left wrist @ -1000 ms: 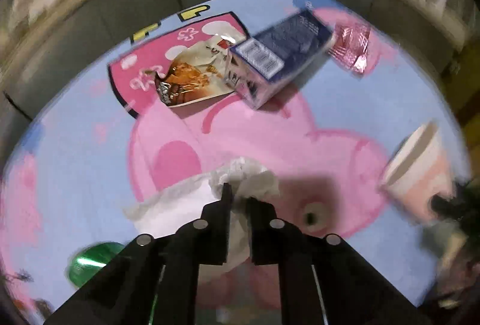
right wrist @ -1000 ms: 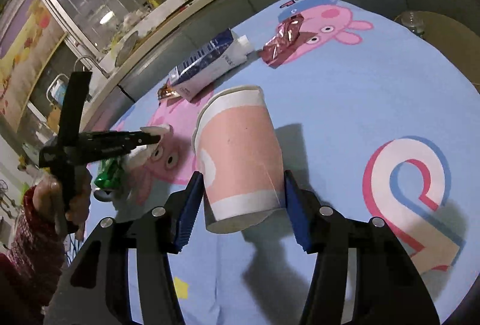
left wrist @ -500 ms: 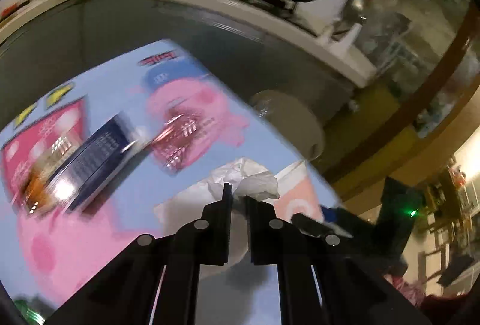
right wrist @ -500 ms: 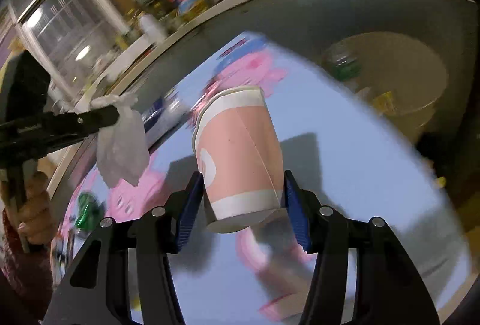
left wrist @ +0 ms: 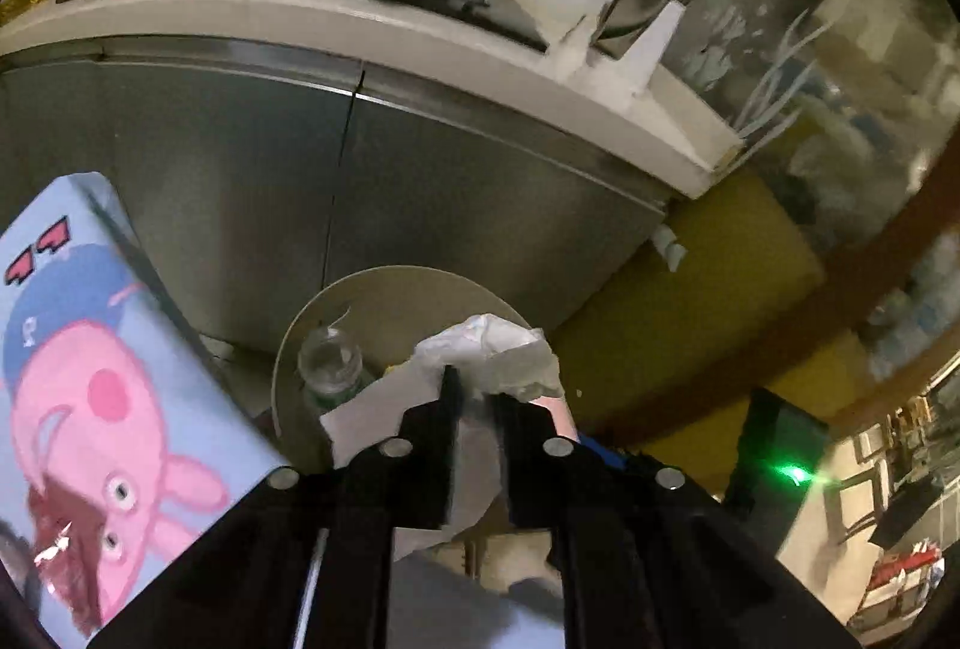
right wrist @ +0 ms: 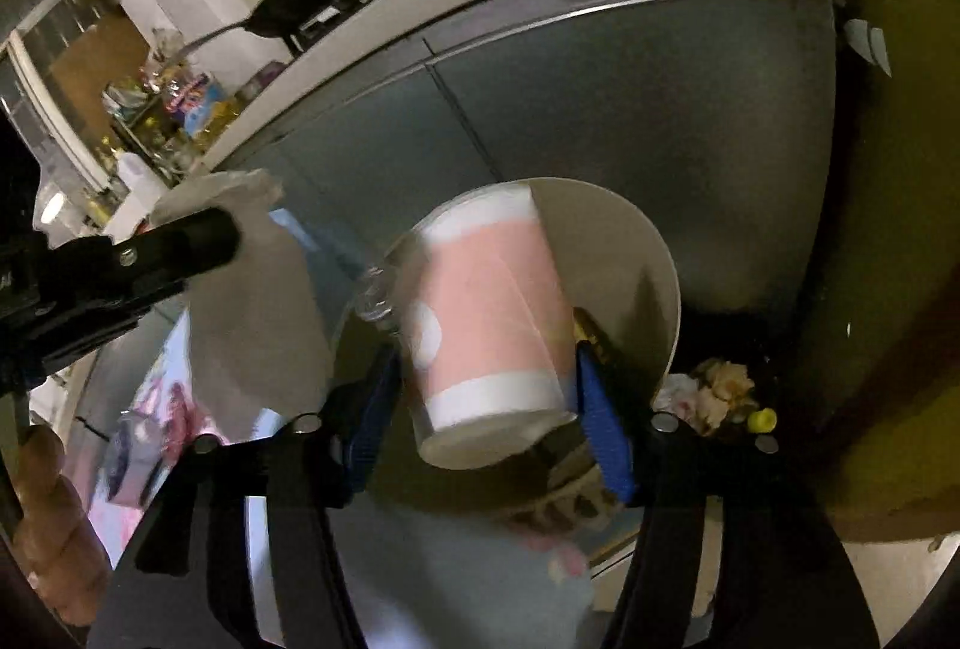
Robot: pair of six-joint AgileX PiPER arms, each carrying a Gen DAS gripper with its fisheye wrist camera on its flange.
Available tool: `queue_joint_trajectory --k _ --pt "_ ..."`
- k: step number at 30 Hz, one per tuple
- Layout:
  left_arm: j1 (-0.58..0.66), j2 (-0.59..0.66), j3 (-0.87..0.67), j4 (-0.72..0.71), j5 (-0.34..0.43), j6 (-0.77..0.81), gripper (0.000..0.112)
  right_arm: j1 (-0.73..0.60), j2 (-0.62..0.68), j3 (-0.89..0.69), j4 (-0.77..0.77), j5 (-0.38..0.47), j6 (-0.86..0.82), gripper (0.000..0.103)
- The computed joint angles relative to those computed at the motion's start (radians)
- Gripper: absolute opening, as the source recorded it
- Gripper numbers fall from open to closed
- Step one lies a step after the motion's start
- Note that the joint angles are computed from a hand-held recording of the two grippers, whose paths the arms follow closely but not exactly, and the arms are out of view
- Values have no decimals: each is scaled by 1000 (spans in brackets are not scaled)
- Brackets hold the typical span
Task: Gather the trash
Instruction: 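Carry the paper cup and tissue over the beige bin and release both, then grasp the blue carton with the left tool while the right tool grasps the pink wrapper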
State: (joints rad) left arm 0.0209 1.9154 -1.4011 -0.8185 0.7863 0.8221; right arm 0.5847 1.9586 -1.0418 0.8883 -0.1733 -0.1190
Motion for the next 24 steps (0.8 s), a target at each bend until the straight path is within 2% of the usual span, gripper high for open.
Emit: queue_joint_trajectory --k 1,2,4,8,10,12,14,16,19,21,22,24 --pt "-14 15 -10 29 -24 -37 46 -7 20 -20 52 5 -60 79" --pt "-25 30 -23 69 -45 -85 63 2 28 -25 113 -13 -114 79" --pt "-29 41 -23 101 -82 -130 65 6 25 -14 120 -43 -105 79" --pt "35 2 36 36 -60 -68 65 74 -35 82 116 -197 -21 77" --pt "75 -46 104 -14 -65 -1 65 133 -73 136 149 -307 5 76" --pt "130 -113 190 -69 -54 85 65 174 -97 156 158 -358 24 72" --pt "189 -175 272 -115 -38 169 65 215 -104 136 175 -367 -3 72" --pt "284 -243 364 -158 12 279 65 225 -93 90 137 -305 -18 71" --pt "461 -313 447 -164 119 412 65 234 -24 -45 16 -148 32 69" --pt "606 -346 477 -161 177 507 65 239 59 -186 -111 -12 125 66" --pt "655 -363 485 -161 168 536 65 245 105 -266 -128 53 136 64" --pt "773 -377 479 -173 115 607 67 257 178 -376 -44 107 40 62"
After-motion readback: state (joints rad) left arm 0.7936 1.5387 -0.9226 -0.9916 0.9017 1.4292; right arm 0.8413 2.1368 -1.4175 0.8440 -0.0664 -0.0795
